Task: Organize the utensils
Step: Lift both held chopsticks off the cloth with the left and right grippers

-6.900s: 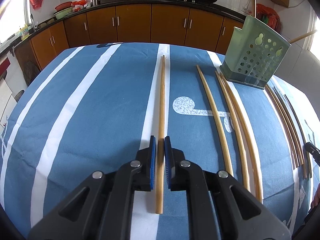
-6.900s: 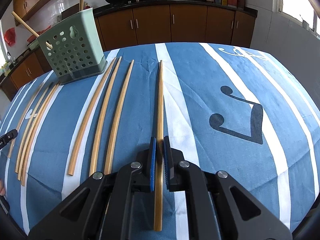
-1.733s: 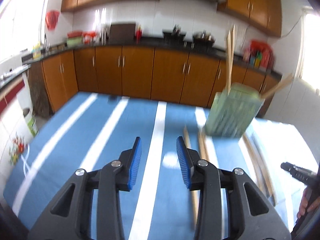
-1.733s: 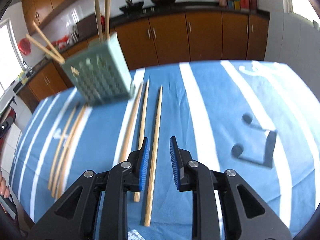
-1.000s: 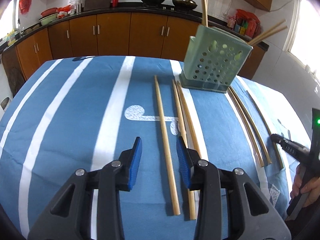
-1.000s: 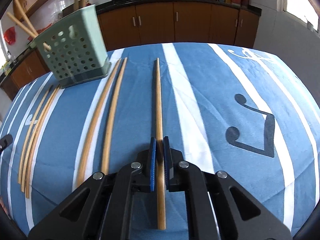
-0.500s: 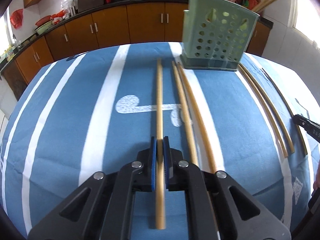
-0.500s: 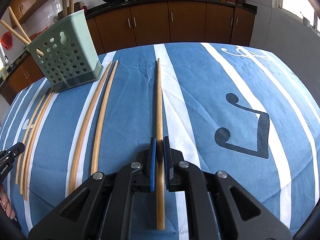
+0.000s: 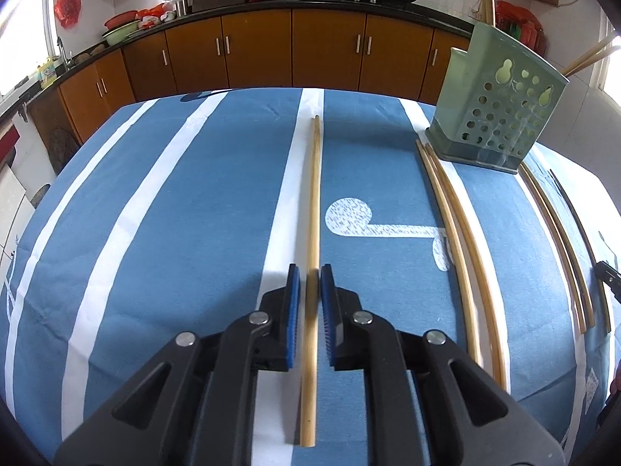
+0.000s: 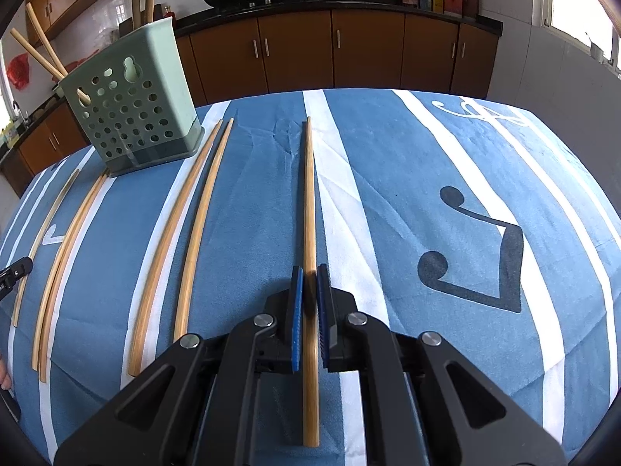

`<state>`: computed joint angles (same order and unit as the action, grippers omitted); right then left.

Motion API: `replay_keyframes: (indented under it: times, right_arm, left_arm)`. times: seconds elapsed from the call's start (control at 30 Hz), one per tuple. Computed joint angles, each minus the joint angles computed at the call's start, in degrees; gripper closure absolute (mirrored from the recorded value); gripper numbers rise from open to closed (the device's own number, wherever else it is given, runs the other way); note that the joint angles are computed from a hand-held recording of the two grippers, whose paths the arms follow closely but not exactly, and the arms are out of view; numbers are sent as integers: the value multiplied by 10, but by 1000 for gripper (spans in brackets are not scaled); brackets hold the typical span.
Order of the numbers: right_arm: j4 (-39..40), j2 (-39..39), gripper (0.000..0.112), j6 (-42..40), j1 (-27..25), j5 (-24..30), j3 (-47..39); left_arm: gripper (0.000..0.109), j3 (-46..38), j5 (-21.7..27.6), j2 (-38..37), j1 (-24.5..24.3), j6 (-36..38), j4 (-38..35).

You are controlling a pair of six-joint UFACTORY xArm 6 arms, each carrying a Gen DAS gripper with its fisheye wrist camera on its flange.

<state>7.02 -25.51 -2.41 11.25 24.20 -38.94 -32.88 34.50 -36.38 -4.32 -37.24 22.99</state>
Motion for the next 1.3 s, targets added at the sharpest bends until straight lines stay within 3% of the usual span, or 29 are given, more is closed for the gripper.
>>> replay_keyframes:
  times: [0.5,0.83,0.93,1.03,1.3]
  right_arm:
    - [-16,2,104,9,1,-3,0]
    - [16,-31,104,-23,-3,9,24]
    - [20,-39,104,-27,-3,11,30]
    - [40,-41,104,-44,-6,14,31]
    - [91,-89,105,-74,-19,-4,40]
  left_arm:
    - [89,1,-5,2,-4,3,-2]
    - [89,13,10,-19,-11,15,5]
    - [91,16,14,-23,-14,8,9]
    - [101,18,15,-28,-15,12,6]
    - [101,16,36,-70,-23,10,21]
